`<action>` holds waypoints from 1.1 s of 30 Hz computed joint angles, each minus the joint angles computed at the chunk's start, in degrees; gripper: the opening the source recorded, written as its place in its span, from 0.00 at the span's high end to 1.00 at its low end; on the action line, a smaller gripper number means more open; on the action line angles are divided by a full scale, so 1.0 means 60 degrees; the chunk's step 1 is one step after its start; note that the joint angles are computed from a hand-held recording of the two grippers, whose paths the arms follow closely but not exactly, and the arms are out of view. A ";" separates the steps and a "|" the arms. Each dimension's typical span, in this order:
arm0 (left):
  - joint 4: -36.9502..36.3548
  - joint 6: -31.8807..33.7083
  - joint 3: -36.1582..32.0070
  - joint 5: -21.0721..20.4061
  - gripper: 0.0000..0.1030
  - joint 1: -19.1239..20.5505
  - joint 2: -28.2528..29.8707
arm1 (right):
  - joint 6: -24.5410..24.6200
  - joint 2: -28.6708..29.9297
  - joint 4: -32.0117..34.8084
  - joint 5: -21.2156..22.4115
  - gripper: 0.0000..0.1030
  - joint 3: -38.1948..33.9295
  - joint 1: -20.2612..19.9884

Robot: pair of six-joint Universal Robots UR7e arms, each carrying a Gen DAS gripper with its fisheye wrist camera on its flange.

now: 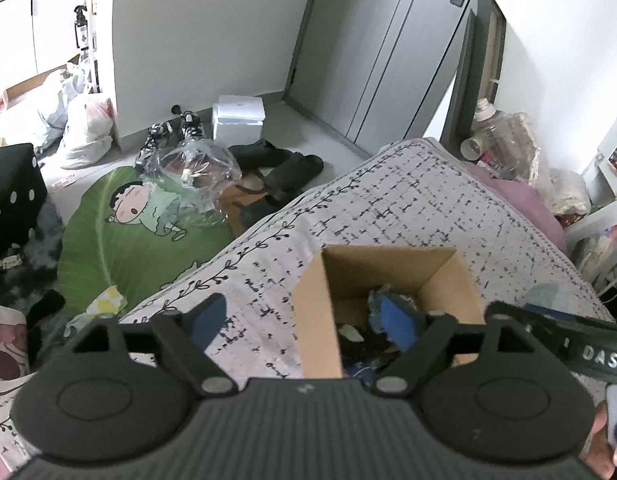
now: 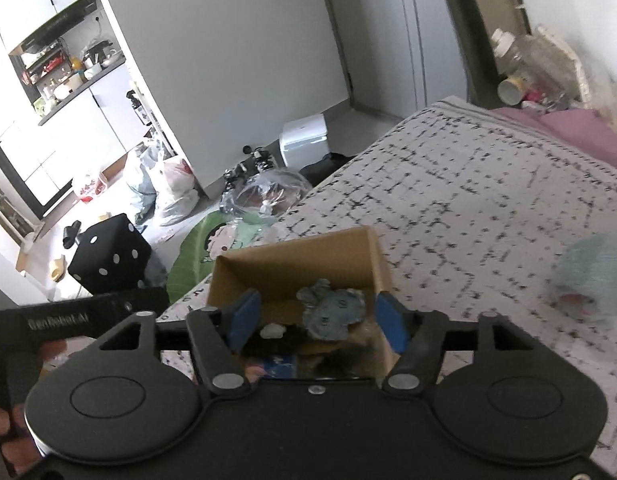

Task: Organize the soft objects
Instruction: 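Release the felt piece and scrunchie into the box from both tools, then withdraw both tools and move the right tool toward the fluffy plush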

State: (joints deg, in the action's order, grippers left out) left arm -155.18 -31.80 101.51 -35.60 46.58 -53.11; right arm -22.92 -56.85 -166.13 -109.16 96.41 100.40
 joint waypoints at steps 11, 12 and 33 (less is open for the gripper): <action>0.0010 -0.0088 -0.0088 -0.0334 0.00 -0.0410 0.0078 | -0.0415 -0.1099 -0.0035 0.0085 0.06 0.0620 -0.0285; -0.0055 -0.0026 -0.0069 -0.0374 0.00 -0.0453 0.0084 | -0.0451 -0.1211 -0.0019 0.0100 0.06 0.0681 -0.0318; 0.0046 0.0460 -0.0274 -0.1460 0.00 -0.1088 0.0838 | -0.0599 -0.2806 0.0158 -0.0042 0.00 0.1644 -0.1090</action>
State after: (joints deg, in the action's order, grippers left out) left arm -154.90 -29.04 99.87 -44.35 40.05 -48.08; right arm -26.51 -73.69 -165.18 -109.41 106.27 93.86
